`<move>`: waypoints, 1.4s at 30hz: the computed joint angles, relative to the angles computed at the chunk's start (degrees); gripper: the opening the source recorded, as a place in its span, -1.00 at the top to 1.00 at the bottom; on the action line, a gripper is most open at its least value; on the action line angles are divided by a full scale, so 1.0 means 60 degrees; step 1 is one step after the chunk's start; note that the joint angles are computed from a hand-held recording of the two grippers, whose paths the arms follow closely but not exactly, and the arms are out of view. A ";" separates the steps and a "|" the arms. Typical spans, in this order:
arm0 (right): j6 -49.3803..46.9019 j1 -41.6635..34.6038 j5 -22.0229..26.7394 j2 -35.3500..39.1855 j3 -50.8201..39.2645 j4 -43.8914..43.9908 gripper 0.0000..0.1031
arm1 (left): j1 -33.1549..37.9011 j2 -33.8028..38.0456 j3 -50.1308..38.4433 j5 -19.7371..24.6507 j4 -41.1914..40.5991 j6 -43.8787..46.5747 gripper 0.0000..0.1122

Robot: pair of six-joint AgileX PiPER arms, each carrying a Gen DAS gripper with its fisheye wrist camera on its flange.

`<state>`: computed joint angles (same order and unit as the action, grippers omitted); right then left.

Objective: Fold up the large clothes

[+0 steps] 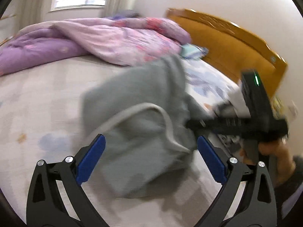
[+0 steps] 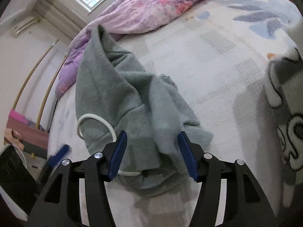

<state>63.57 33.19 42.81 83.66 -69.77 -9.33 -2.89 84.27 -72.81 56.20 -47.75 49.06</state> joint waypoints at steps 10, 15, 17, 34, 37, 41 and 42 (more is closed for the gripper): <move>0.0020 -0.0312 0.0467 0.0538 0.0412 -0.0854 0.87 | -0.0519 0.2067 -0.2300 -0.1061 0.3431 -0.4257 -0.73; -0.0399 -0.0527 0.0330 0.1035 0.0614 -0.0731 0.70 | -0.1170 0.2551 -0.2228 -0.0755 0.3951 -0.4570 -0.73; -0.0542 -0.0608 0.0551 0.0886 0.0553 -0.0640 0.49 | -0.1188 0.2801 -0.2376 -0.0700 0.4018 -0.5054 -0.73; -0.3430 -0.1572 0.1662 0.3353 -0.4139 0.0136 0.95 | -0.1123 0.3200 -0.2648 -0.0648 0.3707 -0.4786 -0.73; -0.3912 -0.2077 0.1863 0.4547 -0.4222 0.0715 1.00 | -0.1268 0.3563 -0.3011 -0.0422 0.3578 -0.4808 -0.73; -0.3961 -0.2618 0.0898 0.4447 -0.3298 0.1322 1.00 | -0.1823 0.3840 -0.3567 -0.0383 0.4227 -0.5487 -0.73; -0.4233 -0.2789 0.0827 0.4367 -0.3171 0.1725 1.00 | -0.1899 0.3928 -0.3708 -0.0283 0.4340 -0.5615 -0.73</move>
